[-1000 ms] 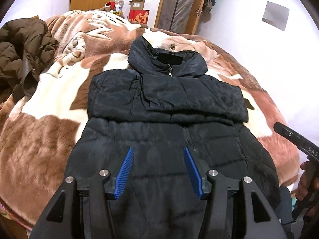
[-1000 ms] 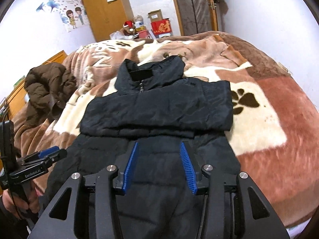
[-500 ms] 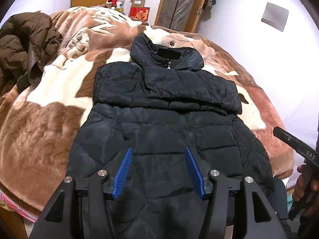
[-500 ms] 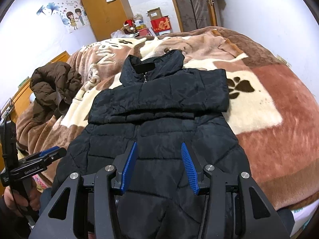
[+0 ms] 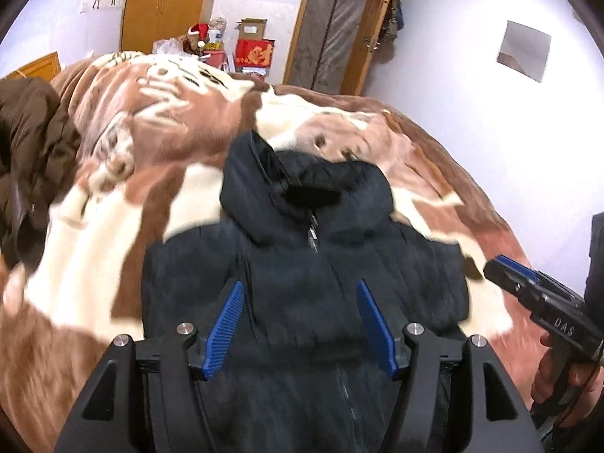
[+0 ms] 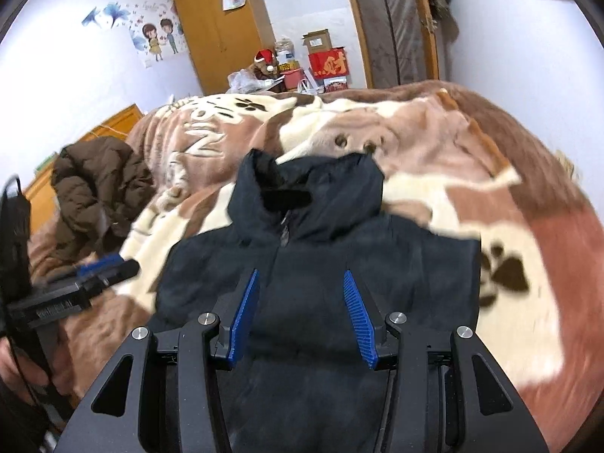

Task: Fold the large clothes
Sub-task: 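Grasp the jacket collar with both tools and lift it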

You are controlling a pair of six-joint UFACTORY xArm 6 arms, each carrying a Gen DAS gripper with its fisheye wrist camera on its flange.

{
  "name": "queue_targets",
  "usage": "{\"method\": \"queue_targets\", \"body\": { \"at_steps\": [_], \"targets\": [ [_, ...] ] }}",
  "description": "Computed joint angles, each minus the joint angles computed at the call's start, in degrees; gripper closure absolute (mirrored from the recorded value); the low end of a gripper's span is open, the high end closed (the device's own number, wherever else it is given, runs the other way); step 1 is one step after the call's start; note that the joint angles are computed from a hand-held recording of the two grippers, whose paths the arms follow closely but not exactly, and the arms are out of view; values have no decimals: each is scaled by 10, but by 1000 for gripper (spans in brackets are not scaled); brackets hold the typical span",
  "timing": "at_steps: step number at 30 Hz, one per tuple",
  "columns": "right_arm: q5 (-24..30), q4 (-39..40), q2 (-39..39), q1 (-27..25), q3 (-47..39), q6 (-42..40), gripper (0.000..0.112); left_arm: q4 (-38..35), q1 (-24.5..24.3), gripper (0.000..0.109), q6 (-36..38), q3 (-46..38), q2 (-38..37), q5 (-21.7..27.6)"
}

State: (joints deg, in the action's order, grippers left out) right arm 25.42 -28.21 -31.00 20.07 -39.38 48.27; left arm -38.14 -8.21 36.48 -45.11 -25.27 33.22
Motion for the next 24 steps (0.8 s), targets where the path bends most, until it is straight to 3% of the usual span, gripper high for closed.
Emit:
{"method": "queue_targets", "body": {
  "at_steps": [6, 10, 17, 20, 22, 24],
  "targets": [
    [-33, 133, 175, -83, -127, -177, 65, 56, -17, 40, -60, -202, 227, -33],
    [-21, 187, 286, -119, -224, -232, 65, 119, -16, 40, -138, -340, 369, -23],
    [35, 194, 452, -148, -406, -268, 65, 264, -30, 40, -249, -565, 570, 9],
    [94, 187, 522, -154, -494, -277, 65, 298, -32, 40, -282, -662, 646, 44],
    [142, 194, 563, -159, -545, -286, 65, 295, -31, 53, -292, -711, 683, 63],
    [190, 212, 587, -163, -579, -295, 68, 272, -27, 86, -288, -746, 708, 93]
  ]
}}
